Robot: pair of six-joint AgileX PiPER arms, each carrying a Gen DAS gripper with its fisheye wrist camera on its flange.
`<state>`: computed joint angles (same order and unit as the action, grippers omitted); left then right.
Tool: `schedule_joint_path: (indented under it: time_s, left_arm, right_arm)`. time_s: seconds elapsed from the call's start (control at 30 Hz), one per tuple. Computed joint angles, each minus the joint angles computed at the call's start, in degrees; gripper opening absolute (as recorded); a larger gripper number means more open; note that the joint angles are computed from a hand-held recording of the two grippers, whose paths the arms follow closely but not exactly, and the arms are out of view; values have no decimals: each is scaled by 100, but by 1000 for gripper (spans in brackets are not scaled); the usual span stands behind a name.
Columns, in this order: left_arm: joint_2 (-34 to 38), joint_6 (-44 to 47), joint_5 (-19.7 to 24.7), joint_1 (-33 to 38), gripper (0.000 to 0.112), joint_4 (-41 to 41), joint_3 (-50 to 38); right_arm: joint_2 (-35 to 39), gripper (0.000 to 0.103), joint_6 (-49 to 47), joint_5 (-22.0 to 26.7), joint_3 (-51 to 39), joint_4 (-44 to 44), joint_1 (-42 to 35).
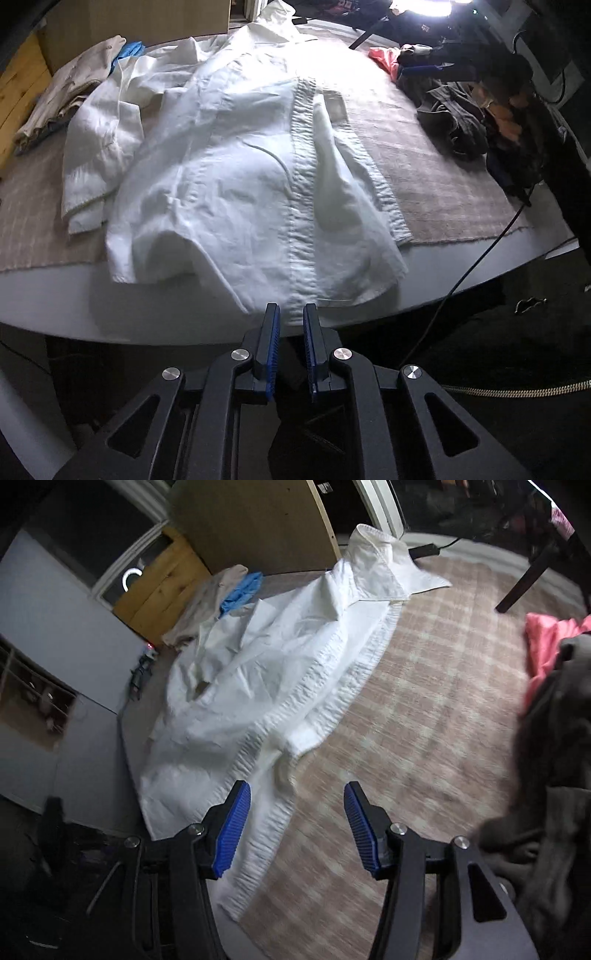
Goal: Fold clothes
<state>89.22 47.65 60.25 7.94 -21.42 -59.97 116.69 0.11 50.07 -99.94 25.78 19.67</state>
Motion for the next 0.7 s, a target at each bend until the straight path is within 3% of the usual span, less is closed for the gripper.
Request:
schedule_joint_path:
  time_s: [0.1,0.17,0.23,0.3,0.4,0.53,0.6,0.7]
  left_arm:
    - [-93,-193,-491,-646,19,-28,289]
    - [-81,-390,-816,-1180,19,-34,381]
    - [13,-458,-829,-1575,20,-328,383]
    - [42,-395,-796,-1911,23,-363,450]
    - [-5,-792,-1248,-2362,23,258,629]
    - [413,-1891,-1622,-2475,26,868,453]
    - [529,-1705,-1622,-2533,27,724,460]
    - [581,-1643,-1986,-2947,30,1133,674]
  right_arm:
    - [414,52,9,-97,-209,189,-52]
    - [873,52,-88,204,-679,478,-116]
    - [1249,52,-192,637,-1160,566,-76]
    - [1299,52,-482,763,-1157,629,80]
    - [953,52,-747,423,-452,587,408]
    - [157,52,-634,-413,1049,498,902]
    - [-126,52,-525,-727,1627,646,1084]
    - [-458,52,-255,-1187,2265,778,1274]
